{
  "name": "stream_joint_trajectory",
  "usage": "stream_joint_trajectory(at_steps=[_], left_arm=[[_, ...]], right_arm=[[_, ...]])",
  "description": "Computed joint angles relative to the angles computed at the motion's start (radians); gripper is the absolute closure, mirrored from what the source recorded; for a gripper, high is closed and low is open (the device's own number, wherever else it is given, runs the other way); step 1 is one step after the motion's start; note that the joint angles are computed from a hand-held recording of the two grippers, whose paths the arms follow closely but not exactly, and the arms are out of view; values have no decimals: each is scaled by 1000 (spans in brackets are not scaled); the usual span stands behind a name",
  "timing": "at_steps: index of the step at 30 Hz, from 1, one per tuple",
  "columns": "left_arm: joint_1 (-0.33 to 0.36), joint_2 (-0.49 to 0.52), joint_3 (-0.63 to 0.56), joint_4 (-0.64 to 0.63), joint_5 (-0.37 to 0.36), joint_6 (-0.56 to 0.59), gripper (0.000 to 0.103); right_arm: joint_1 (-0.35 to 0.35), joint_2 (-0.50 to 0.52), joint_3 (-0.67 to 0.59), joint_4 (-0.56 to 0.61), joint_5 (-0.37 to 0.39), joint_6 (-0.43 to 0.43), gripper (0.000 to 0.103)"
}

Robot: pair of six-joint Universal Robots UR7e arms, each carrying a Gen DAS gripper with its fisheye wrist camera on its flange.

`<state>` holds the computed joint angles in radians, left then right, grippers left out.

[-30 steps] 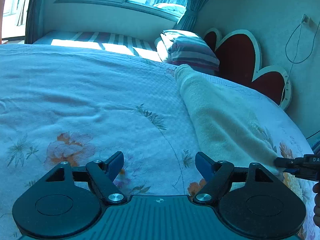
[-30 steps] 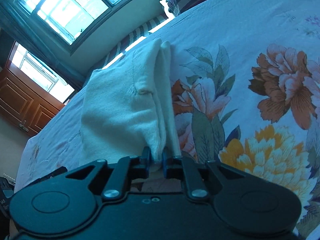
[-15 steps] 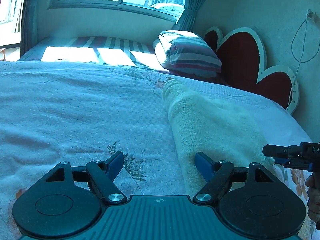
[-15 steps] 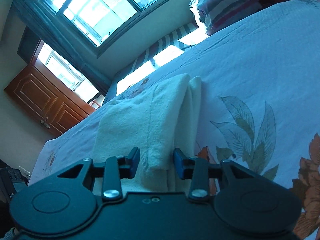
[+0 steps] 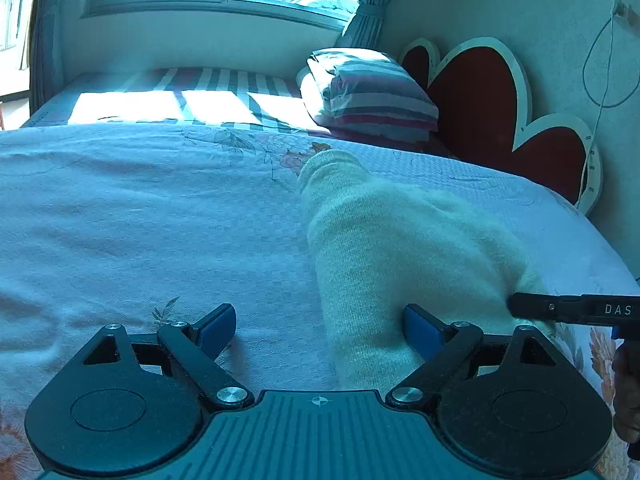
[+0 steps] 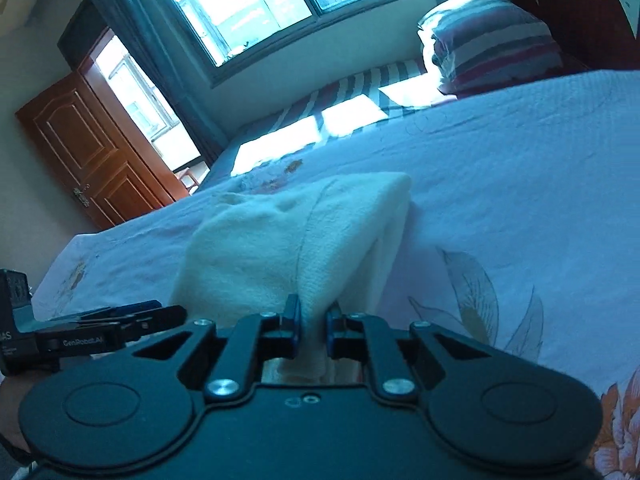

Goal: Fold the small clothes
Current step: 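Pinch the end of the sweater strip with the right tool and straighten it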

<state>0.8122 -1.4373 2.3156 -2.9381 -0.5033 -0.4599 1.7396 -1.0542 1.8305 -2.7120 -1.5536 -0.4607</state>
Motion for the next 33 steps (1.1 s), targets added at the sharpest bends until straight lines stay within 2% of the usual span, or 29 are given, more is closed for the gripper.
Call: stream_joint_trajectory(at_steps=[3, 4, 6, 7, 9, 10, 11, 12, 13, 17, 19, 21, 23, 24, 26, 27, 28, 29, 31, 33], left_arm=[[-23, 15, 12, -122, 57, 105, 14], [-16, 13, 6, -154, 49, 135, 14], [9, 20, -25, -184, 33, 171, 14], [19, 30, -39, -200, 26, 193, 14], [48, 57, -74, -238, -8, 241, 14], [70, 69, -99, -212, -33, 221, 14], [82, 76, -116, -159, -30, 200, 14], [83, 89, -124, -128, 7, 191, 14], [81, 97, -122, -124, 31, 189, 14], [81, 80, -107, -121, 23, 182, 14], [90, 77, -113, -101, 5, 172, 14], [84, 69, -121, -71, 6, 162, 14], [66, 65, -112, -104, 12, 201, 14], [61, 62, -110, -80, 20, 196, 14], [67, 64, -120, 8, 30, 175, 14], [72, 68, -118, -2, 27, 173, 11], [74, 61, -120, 9, 20, 144, 10], [69, 45, -119, 38, 15, 114, 11], [18, -1, -66, 9, 34, 138, 11], [-48, -78, 19, 29, 58, 77, 11]], right_arm=[[-20, -12, 11, 6, 41, 27, 86], [-17, -20, 17, -3, 38, 24, 81], [-15, -36, 48, -116, 32, 16, 67], [-16, -33, 45, -157, 32, 24, 56], [-21, -5, 0, -149, 31, 68, 60], [-24, 17, -34, -124, 41, 84, 66], [-25, 32, -66, -58, 52, 69, 84], [-19, 49, -85, -30, 41, 69, 96], [-11, 69, -95, -45, 24, 73, 95], [14, 88, -69, -122, 19, -44, 96], [11, 112, -94, -116, -25, -42, 95], [-3, 111, -117, -65, -11, -14, 94], [2, 94, -121, -36, -29, 0, 82], [3, 74, -111, -25, -27, 0, 80], [-5, 37, -84, -12, 6, -10, 61], [-9, 24, -72, 14, 11, -15, 64], [-8, 25, -78, 60, -8, -21, 72], [-2, 36, -82, 83, -50, -23, 70], [2, 15, -51, 49, -53, 0, 72], [-1, -47, 5, 17, -20, 27, 70]])
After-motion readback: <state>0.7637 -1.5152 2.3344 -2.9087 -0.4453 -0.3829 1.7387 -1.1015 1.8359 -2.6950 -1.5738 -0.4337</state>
